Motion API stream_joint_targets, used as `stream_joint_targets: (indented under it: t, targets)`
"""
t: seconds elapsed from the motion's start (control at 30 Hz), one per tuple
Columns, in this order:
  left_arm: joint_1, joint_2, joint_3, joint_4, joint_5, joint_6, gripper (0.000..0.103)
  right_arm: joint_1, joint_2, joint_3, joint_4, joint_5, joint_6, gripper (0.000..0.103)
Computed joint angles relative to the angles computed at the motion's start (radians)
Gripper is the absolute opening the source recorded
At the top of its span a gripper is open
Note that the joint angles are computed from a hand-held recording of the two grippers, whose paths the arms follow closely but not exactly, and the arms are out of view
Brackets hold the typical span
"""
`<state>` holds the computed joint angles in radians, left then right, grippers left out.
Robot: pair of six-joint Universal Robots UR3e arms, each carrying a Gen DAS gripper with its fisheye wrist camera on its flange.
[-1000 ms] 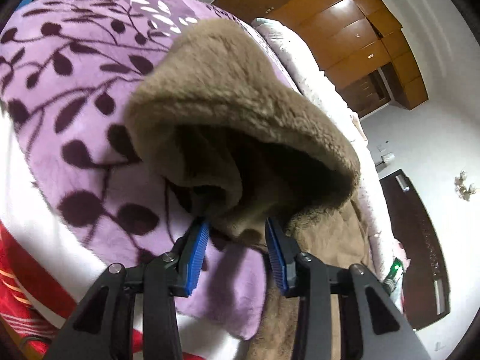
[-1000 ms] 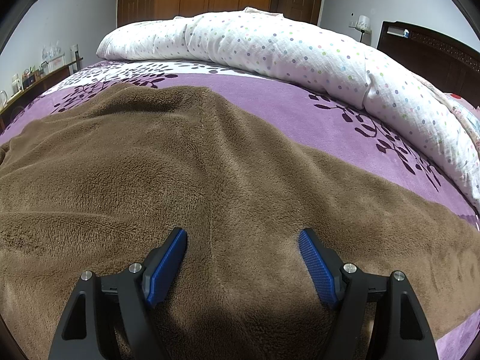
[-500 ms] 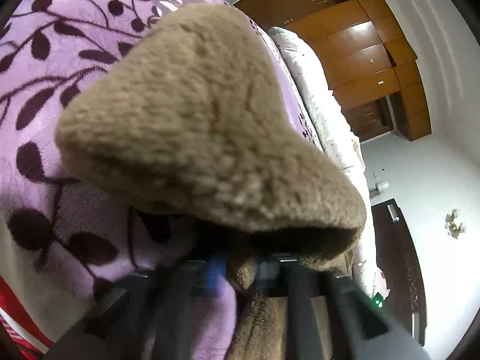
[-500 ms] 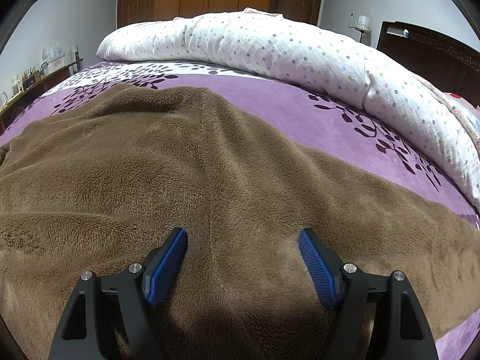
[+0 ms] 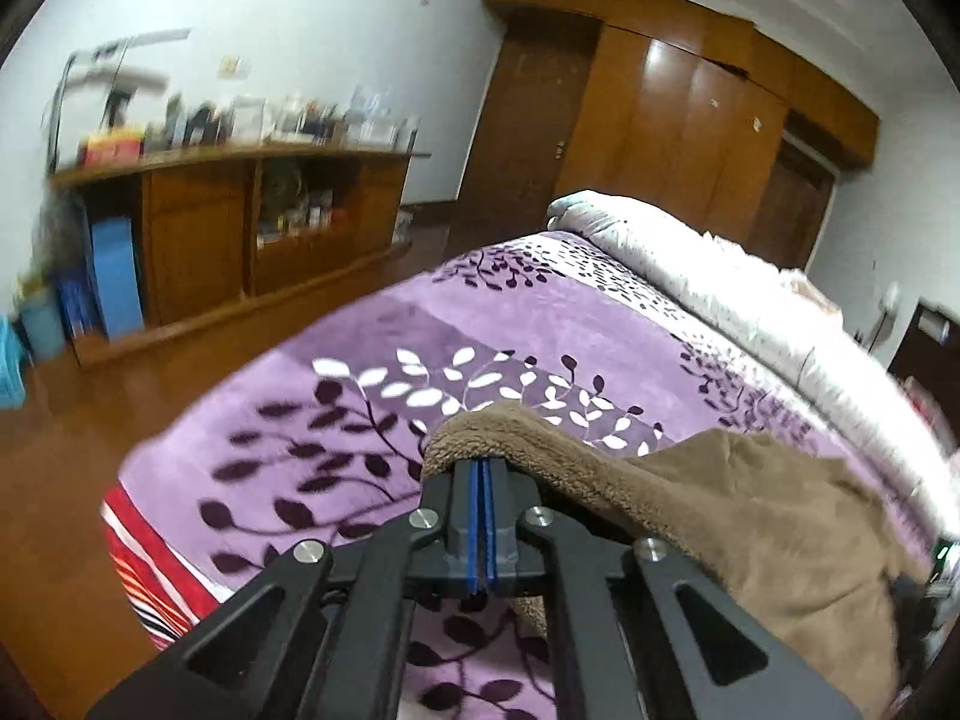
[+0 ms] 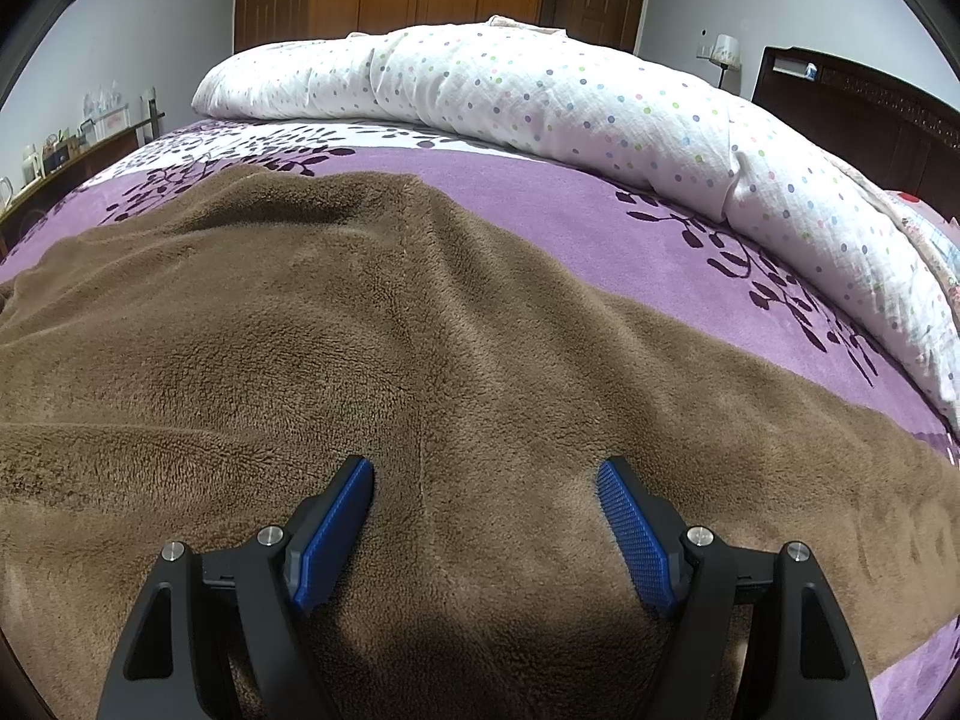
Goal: Fold clothes
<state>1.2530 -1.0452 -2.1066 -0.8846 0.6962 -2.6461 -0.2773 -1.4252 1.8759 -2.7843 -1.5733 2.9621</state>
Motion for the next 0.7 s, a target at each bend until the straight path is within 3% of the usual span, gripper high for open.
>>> stream_joint_targets:
  t: [0.13,0.23,0.37,0.43,0.6,0.7]
  targets:
    - [-0.080,0.018,-0.092,0.230,0.108,-0.054,0.004,0.004,0.005,-0.004,-0.001,-0.009,0.000,0.079]
    - [-0.101,-0.003,-0.055,0.266,0.165,-0.060,0.003,0.008,0.007,-0.006,0.000,-0.016,0.000,0.079]
    - [-0.198,-0.086,-0.016,0.561,0.356,-0.084,0.003,0.017,0.016,-0.015,0.005,-0.031,0.003,0.080]
    - [-0.182,-0.110,0.016,0.662,0.408,-0.114,0.003,0.025,0.023,-0.025,0.011,-0.046,0.006,0.080]
    - [0.096,-0.151,0.218,0.408,0.186,-0.126,0.003,0.034,0.029,-0.030,0.015,-0.062,0.012,0.080]
    - [0.217,-0.164,0.277,0.117,0.026,0.016,0.003,0.041,0.030,-0.032,0.015,-0.073,0.014,0.082]
